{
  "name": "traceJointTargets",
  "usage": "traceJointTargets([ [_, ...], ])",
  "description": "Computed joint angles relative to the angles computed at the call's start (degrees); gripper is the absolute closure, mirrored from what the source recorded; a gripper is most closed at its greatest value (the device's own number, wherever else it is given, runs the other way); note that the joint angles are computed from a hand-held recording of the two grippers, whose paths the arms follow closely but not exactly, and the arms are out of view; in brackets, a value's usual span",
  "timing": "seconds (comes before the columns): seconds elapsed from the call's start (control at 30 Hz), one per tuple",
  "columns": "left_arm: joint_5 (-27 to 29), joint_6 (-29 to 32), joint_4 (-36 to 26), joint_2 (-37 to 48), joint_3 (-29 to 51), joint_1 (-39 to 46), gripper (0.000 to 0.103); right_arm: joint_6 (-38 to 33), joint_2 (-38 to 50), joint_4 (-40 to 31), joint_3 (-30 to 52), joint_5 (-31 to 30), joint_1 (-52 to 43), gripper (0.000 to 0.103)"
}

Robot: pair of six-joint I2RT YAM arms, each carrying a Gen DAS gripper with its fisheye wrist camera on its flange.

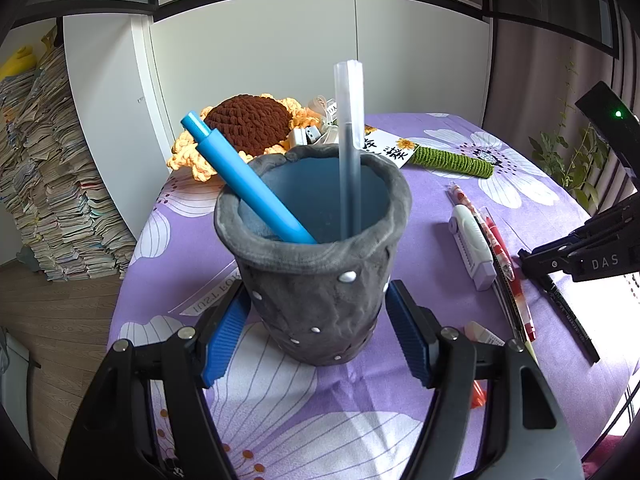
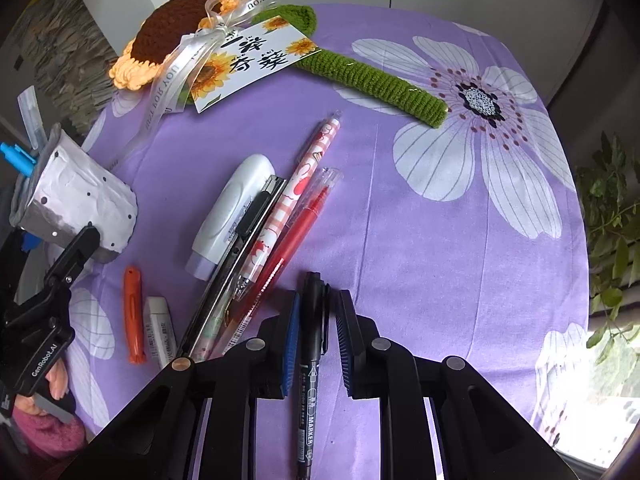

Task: Organize stationery
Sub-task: 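Return the right tool to the pens and grasp a black marker, then insert the black marker into the grey cup with the right tool and release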

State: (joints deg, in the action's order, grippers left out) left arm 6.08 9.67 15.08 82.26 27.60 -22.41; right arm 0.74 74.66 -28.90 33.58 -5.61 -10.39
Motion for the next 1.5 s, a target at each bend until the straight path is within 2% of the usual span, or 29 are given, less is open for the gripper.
traceJointTargets([
  [0.1,-0.07,-0.06,0.08,0.06,-0.02,-0.07,0.034,0.19,-1.94,0.40,-0.91,-1.51,-0.85,0.087],
  [0.3,0.06,-0.14,0.01,0.15,0.06,-0.04,0.034,-0.91,-17.84,-5.93,-0.47,-6.84,-3.82,0.087],
  [0.53,-0.21,-0.32,-0.10,0.65,0.29,-0.37,0.034,2.64,-30.63,-9.09,4.77,-9.15,1.86,0.088],
  [0.77,-0.20,-0.35,-0.11,0.67,0.31,-0.39,0.034,7.79,-29.68,-4.76,10.74,-6.06,11.99,0.088],
  [0.97,-0.21,-0.35,-0.11,0.69,0.33,-0.39,0.034,8.96,-25.82,2.01,12.34,-0.17,21.42,0.088],
  [1.17,-0.19,-0.36,-0.12,0.72,0.36,-0.39,0.034,9.44,-21.83,8.63,9.85,2.21,24.52,0.088],
  [1.5,-0.20,-0.36,-0.12,0.73,0.39,-0.38,0.035,8.66,-15.24,10.46,6.97,1.04,24.30,0.088],
])
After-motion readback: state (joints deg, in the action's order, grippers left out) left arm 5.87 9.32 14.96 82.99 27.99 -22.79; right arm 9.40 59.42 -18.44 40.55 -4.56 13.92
